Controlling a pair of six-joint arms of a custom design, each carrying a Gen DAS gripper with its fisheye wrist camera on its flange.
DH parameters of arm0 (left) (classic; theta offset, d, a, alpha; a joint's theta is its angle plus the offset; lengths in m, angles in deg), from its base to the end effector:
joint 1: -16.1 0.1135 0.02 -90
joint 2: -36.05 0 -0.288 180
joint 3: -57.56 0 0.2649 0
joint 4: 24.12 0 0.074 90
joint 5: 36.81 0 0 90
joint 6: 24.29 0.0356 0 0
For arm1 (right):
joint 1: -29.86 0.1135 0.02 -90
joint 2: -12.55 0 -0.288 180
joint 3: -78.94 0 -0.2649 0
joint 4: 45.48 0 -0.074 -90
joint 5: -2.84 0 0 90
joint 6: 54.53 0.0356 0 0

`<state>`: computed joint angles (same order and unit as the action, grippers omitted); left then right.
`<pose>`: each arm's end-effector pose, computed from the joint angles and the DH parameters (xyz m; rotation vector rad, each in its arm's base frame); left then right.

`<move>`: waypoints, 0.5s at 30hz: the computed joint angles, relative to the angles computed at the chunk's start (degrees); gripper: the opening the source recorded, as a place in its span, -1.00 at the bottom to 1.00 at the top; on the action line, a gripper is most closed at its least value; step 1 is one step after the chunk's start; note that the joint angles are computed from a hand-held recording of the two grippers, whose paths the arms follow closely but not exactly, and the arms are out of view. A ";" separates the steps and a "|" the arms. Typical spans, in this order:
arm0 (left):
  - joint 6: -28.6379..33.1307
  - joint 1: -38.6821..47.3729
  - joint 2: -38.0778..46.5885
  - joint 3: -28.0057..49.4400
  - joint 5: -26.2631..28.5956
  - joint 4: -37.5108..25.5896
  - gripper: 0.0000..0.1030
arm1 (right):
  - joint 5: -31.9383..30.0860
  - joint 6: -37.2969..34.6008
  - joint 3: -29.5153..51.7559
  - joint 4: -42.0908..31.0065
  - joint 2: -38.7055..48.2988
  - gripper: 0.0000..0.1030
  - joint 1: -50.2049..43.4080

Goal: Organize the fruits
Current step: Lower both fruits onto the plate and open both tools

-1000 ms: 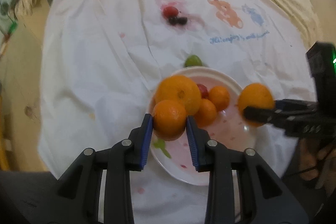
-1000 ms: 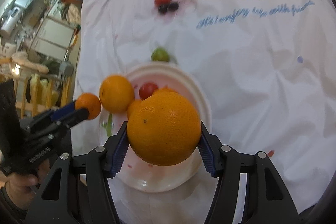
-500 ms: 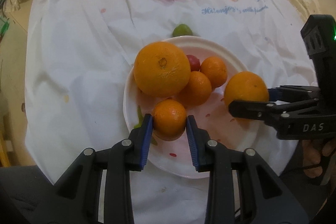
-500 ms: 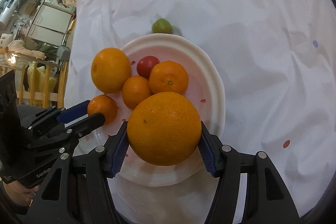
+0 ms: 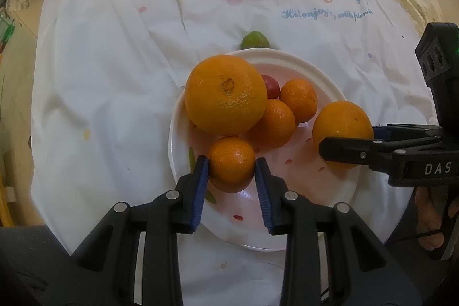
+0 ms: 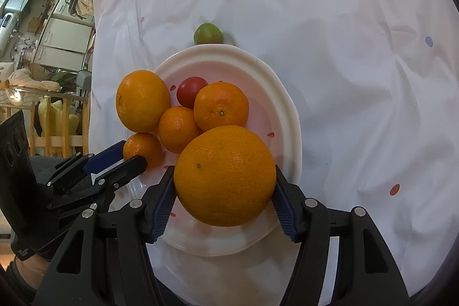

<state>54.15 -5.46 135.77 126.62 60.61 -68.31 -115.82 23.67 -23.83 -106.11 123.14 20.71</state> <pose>0.3006 -0.1237 0.1568 0.2787 2.8976 -0.2913 0.3337 -0.0364 0.1325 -0.0430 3.0192 0.7776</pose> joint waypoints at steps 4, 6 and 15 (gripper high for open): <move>-0.07 -0.14 0.16 0.08 -0.33 0.05 -0.43 | -1.48 0.31 -0.03 0.04 -0.36 0.54 -0.73; -0.22 -0.21 0.26 0.14 -0.33 0.01 -0.42 | -2.39 0.46 -0.44 0.91 -1.79 0.60 -1.26; -0.14 -0.81 0.45 -0.25 -0.03 1.11 -0.42 | -2.72 2.49 -0.30 2.01 -2.92 0.60 -4.17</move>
